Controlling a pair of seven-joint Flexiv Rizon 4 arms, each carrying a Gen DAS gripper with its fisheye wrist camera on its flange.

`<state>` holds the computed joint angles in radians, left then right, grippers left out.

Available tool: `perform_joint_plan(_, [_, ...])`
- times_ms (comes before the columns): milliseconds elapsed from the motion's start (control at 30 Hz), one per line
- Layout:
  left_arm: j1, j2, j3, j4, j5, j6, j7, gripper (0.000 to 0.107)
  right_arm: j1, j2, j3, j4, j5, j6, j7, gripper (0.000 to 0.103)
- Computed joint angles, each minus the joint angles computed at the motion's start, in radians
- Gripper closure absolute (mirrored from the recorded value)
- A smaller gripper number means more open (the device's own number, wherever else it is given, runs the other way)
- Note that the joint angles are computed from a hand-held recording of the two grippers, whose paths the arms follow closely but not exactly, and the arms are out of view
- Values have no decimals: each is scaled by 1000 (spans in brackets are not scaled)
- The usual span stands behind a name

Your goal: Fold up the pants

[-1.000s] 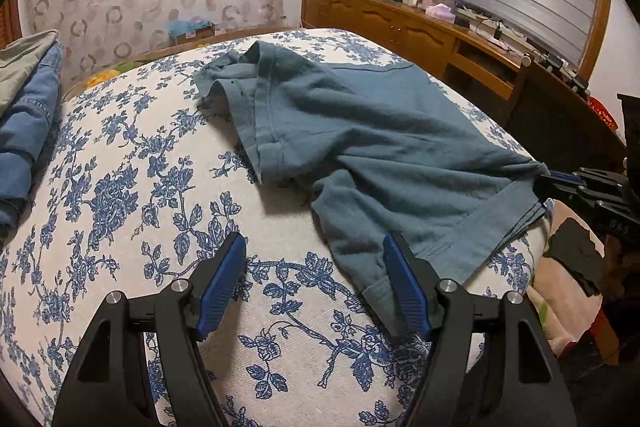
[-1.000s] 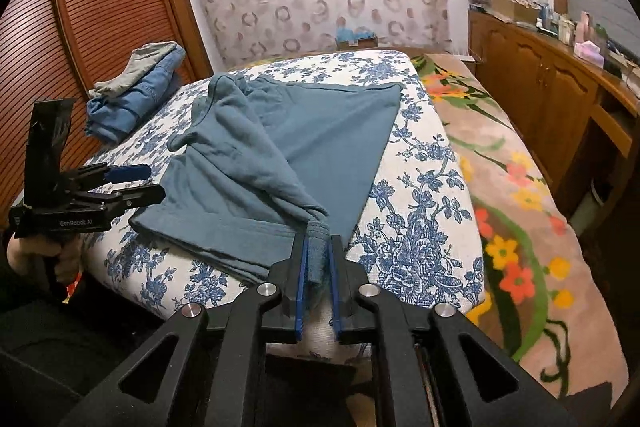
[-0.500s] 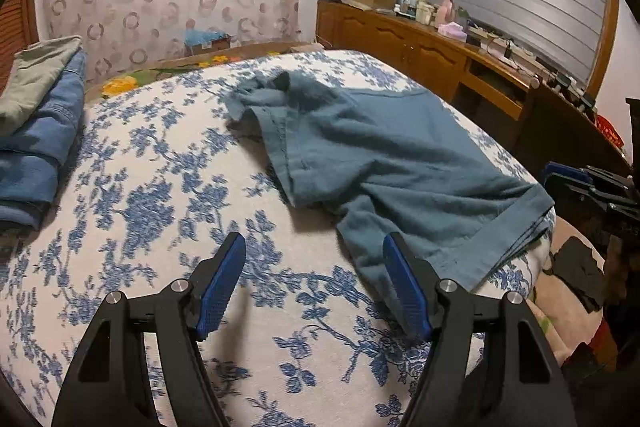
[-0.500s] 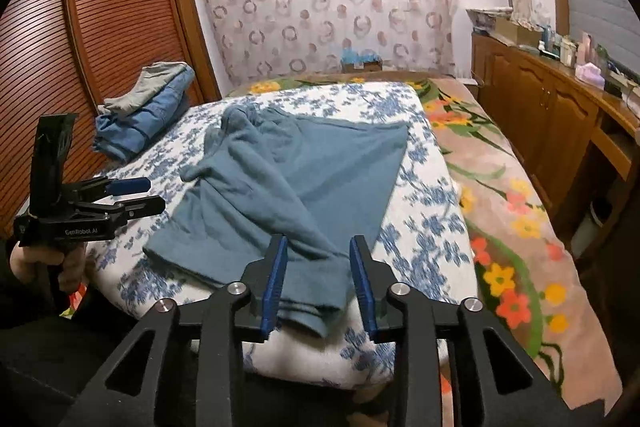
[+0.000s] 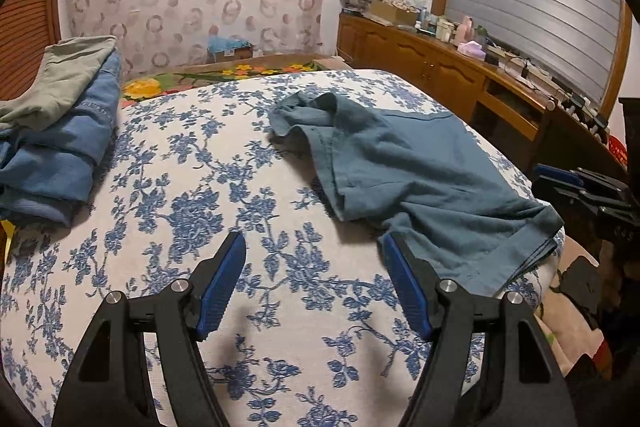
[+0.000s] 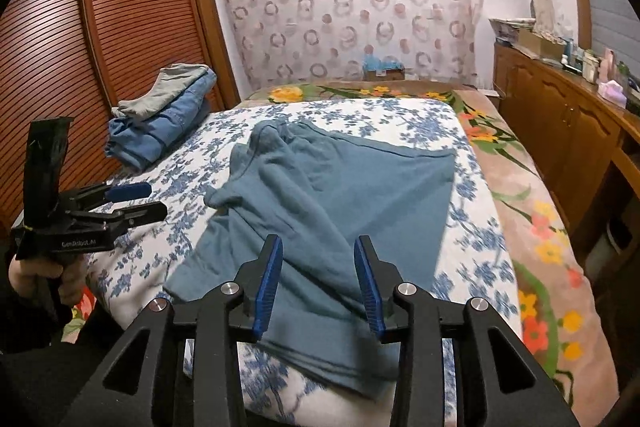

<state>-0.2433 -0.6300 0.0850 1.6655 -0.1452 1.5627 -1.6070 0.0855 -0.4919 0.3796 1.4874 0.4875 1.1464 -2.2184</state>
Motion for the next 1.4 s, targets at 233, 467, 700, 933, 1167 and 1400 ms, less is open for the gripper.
perform_joint_plan(233, [2,6,23,15,-2,10,-20,35,36,-53,0,-64,-44,-37,-14,64])
perform_joint_plan(467, [-2,17,54,31,2,21,-43,35,95,-117,-5,-144,-122,-90,-18,64])
perform_joint_plan(700, [13,26,54,49,0,38,-49,35,156,-175,-19,-214,-201,-133,-33,64])
perform_joint_plan(933, [31,37,43,76,-10,56,-45,35,187,-237,-28,-302,-258,-206,-29,64])
perform_joint_plan(1167, [40,37,30,85,-23,64,-33,35,232,-256,-63,-315,-310,-208,-19,64])
perform_joint_plan(1400, [50,35,13,90,-33,63,-19,35,252,-282,-84,-319,-367,-204,-2,64])
